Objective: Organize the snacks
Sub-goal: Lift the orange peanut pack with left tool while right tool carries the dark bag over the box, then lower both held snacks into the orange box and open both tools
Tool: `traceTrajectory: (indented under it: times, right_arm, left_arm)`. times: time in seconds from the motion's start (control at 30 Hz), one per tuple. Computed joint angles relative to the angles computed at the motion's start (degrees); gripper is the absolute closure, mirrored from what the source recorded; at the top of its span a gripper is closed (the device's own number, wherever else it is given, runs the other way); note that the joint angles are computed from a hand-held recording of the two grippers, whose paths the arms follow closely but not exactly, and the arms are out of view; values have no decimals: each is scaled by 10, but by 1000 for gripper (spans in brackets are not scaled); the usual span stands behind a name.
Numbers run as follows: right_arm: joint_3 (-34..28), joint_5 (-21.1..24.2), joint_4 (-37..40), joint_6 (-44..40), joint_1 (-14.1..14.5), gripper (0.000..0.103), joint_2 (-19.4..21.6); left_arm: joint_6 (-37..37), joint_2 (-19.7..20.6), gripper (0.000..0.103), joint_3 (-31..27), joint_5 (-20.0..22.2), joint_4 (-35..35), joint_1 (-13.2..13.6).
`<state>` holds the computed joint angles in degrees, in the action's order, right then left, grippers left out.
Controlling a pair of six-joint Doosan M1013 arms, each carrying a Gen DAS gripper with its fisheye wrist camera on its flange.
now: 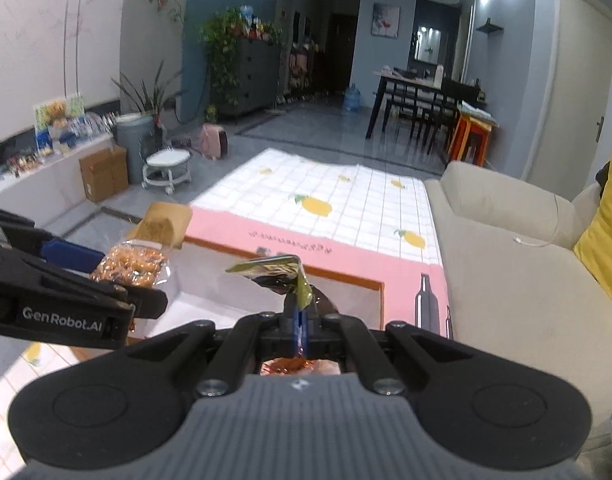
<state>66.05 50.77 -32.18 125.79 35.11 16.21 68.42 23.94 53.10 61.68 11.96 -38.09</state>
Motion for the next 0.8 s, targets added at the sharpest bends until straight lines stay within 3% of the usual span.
traceTrajectory:
  times: [0.27,0.47,0.8]
  right_arm:
    - [-28,58,38,-42,-13,103,38]
    - [-32,82,55,-60,-19,103,52]
    - [-37,108,64,-93,-21,103,69]
  left_arm:
    - [24,45,28,-34,57,-11,14]
    - [15,77,28,-70,116,6,20]
    - [53,101,28,-92,169,52,13]
